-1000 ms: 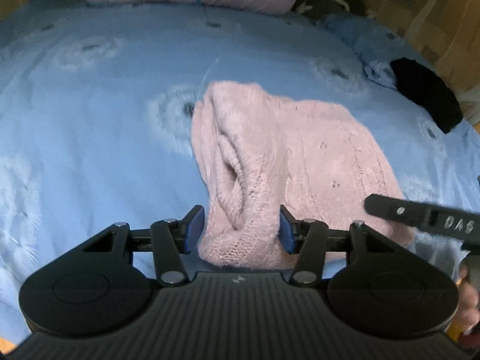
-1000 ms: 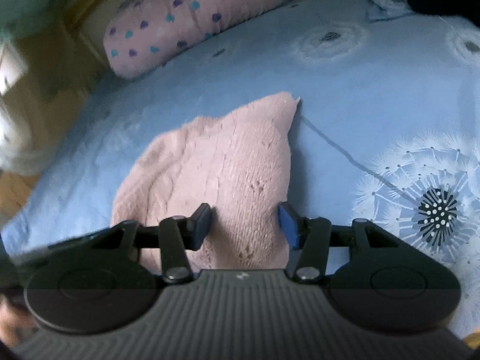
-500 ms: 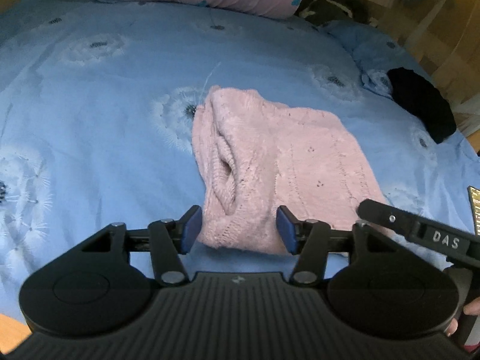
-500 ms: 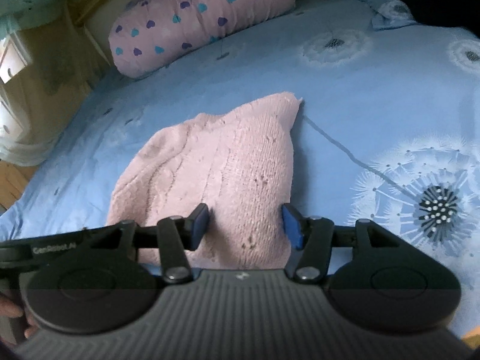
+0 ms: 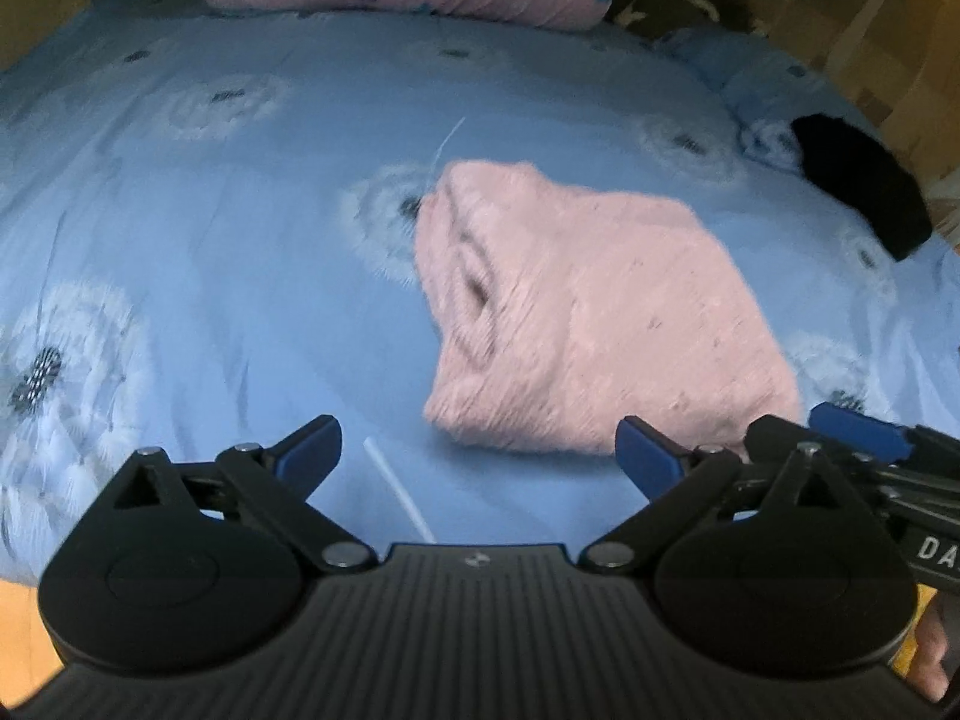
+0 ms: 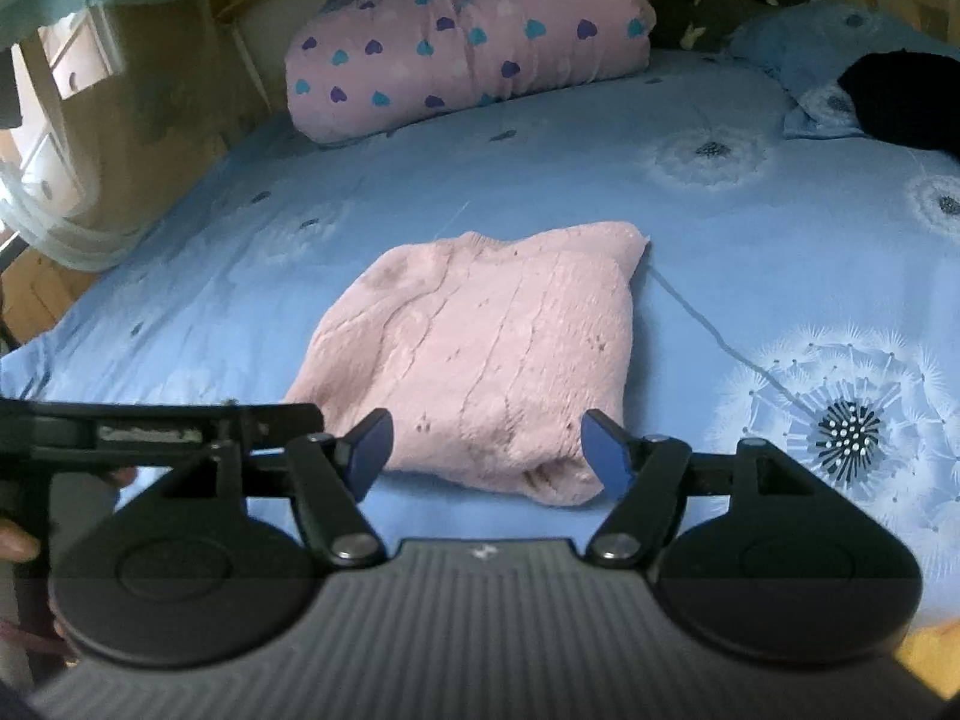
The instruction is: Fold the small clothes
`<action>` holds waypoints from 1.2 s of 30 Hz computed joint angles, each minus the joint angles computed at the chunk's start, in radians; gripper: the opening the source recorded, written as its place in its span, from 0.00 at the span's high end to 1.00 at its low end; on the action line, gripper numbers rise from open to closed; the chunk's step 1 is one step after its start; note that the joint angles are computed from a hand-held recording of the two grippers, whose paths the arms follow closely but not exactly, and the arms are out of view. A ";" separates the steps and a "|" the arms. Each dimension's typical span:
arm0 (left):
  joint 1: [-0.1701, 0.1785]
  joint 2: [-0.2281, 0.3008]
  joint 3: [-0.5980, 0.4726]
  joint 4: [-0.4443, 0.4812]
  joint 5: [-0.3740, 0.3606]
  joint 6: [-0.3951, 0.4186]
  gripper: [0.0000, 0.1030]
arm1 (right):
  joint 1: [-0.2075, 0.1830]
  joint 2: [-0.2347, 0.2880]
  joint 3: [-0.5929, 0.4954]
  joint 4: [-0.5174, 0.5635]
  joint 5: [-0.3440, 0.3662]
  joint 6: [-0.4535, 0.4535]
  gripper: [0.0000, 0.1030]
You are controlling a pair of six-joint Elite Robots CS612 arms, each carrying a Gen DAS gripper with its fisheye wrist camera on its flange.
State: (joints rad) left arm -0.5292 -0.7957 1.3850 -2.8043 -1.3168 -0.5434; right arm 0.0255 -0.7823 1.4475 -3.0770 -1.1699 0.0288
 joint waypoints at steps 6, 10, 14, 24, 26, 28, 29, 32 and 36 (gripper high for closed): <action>-0.002 0.011 -0.003 0.019 -0.005 0.012 0.03 | 0.010 0.007 0.002 0.018 -0.044 -0.011 0.31; -0.005 0.020 -0.015 0.038 -0.004 0.018 0.03 | 0.016 0.013 -0.002 0.040 -0.079 -0.015 0.31; -0.005 0.027 -0.025 0.053 -0.010 0.016 0.03 | 0.014 0.016 -0.003 0.057 -0.078 -0.013 0.31; -0.011 0.034 -0.041 0.077 0.011 0.005 0.03 | 0.013 0.016 -0.004 0.067 -0.078 -0.001 0.31; -0.014 0.036 -0.044 0.085 0.026 0.002 0.03 | 0.013 0.015 -0.003 0.068 -0.076 0.005 0.31; -0.015 0.037 -0.043 0.084 0.037 0.000 0.03 | 0.012 0.015 -0.003 0.069 -0.074 0.007 0.31; -0.016 0.036 -0.041 0.081 0.041 0.001 0.03 | 0.012 0.015 -0.003 0.070 -0.073 0.007 0.31; -0.017 0.036 -0.038 0.074 0.045 0.006 0.03 | 0.012 0.015 -0.004 0.074 -0.074 0.009 0.31; -0.018 0.035 -0.036 0.069 0.043 0.018 0.03 | 0.012 0.016 -0.003 0.075 -0.072 0.011 0.31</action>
State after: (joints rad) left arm -0.5474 -0.7606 1.3494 -2.7357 -1.2739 -0.5252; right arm 0.0373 -0.7668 1.4441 -3.0019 -1.2414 0.0399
